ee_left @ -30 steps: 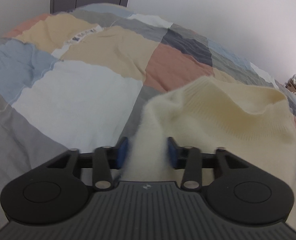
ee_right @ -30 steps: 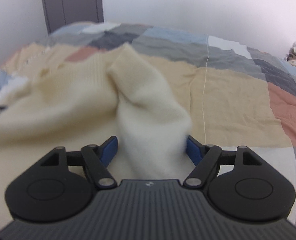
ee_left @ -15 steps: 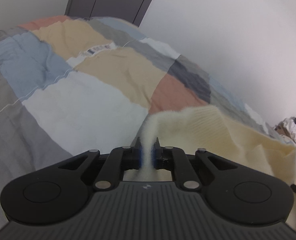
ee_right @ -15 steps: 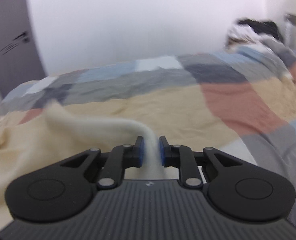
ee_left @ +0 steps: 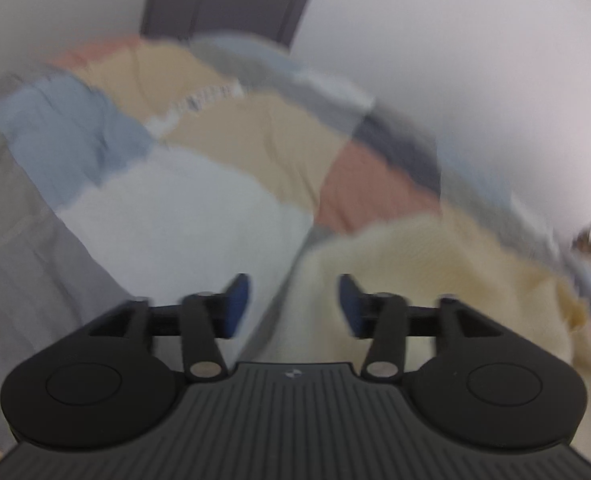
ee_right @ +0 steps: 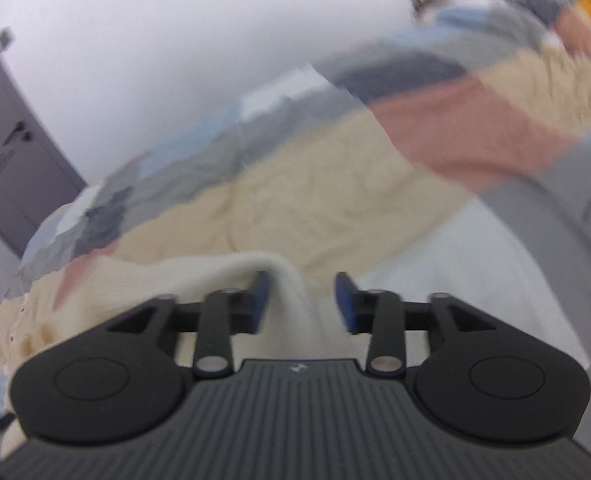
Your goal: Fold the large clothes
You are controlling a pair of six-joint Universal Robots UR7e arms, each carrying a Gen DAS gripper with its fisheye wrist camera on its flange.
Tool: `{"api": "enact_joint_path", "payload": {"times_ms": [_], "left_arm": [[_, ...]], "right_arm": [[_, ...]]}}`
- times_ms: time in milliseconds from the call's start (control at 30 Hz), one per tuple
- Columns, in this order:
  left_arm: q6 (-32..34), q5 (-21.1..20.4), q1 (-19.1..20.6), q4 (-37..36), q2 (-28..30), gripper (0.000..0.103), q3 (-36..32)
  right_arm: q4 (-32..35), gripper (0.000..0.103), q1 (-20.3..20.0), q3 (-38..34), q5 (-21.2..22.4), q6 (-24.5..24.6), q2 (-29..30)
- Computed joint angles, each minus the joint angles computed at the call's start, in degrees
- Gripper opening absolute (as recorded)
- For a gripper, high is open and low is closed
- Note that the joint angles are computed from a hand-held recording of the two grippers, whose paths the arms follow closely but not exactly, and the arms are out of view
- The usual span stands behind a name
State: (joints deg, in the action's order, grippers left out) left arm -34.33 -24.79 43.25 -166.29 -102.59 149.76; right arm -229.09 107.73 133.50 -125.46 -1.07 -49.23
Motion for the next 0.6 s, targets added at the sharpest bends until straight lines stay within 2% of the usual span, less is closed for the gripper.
{"api": "enact_joint_path", "payload": {"times_ms": [67,167,233,367,433,533,600], "left_arm": [[4.30,0.30,-2.00,-7.31,-1.12,0.062,1.40],[7.74,-2.01,-4.13,-9.81,-3.35,0.062,2.20],[8.81,-4.48,-5.19,-8.40,-3.79,0.062,2.40],[13.96,-12.78,-3.32,-6.66,-0.34,0.062,1.13],[14.70,-14.28,-2.39,-6.61,3.03,0.062,0.45],[14.71,-15.92,-0.07,-5.38,7.21,0.062,-1.09],[14.32,-15.31,1.34,-5.35,9.97,0.062,-1.65]], "right_arm": [[-3.81,0.064,0.85,0.72,3.23,-3.13,0.12],[-7.01,0.064,2.05,1.72,7.67,-6.84,-0.19],[-6.87,0.064,3.15,1.90,9.65,-9.78,0.16],[0.42,0.063,4.07,1.86,13.32,-11.59,0.74],[6.02,0.062,3.94,0.94,13.99,-11.79,1.06],[10.63,0.062,4.60,-1.43,11.57,-14.12,3.35],[13.30,0.062,4.49,-3.04,10.06,-14.85,4.61]]}}
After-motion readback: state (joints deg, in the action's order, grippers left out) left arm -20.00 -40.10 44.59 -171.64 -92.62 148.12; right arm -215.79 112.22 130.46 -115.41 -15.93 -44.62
